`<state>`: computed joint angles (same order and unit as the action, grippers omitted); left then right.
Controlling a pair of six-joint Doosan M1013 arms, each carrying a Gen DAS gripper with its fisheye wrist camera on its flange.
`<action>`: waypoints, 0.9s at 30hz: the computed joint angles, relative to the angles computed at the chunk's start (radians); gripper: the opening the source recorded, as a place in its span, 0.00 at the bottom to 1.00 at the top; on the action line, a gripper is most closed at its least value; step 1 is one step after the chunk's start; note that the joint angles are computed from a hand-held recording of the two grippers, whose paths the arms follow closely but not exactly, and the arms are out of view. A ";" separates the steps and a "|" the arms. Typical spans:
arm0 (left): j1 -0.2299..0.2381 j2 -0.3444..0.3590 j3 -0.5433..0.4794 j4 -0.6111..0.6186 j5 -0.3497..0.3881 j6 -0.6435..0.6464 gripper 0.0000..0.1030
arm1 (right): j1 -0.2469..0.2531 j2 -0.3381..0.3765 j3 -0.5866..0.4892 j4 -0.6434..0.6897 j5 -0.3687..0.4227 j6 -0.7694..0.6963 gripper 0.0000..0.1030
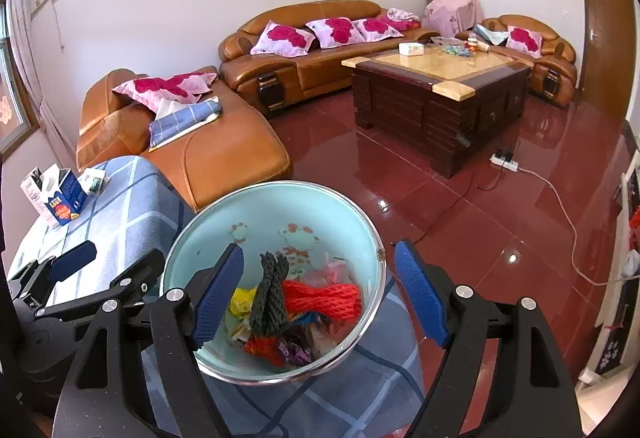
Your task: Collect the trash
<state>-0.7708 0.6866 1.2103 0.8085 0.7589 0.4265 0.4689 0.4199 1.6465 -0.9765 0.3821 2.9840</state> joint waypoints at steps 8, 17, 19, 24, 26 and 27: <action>-0.009 -0.043 0.065 0.077 0.001 -0.087 0.92 | 0.030 -0.023 0.019 -0.118 0.009 0.111 0.81; -0.020 -0.094 0.134 0.165 0.012 -0.210 0.94 | 0.067 -0.049 0.040 -0.272 0.037 0.239 0.86; -0.024 -0.106 0.150 0.187 0.011 -0.234 0.94 | 0.075 -0.059 0.053 -0.337 0.043 0.309 0.87; -0.049 -0.141 0.193 0.315 0.061 -0.339 0.94 | 0.097 -0.085 0.083 -0.509 0.080 0.491 0.88; -0.058 -0.154 0.208 0.358 0.078 -0.375 0.94 | 0.104 -0.093 0.091 -0.560 0.096 0.542 0.88; -0.063 -0.164 0.219 0.391 0.084 -0.405 0.94 | 0.109 -0.098 0.095 -0.586 0.110 0.569 0.88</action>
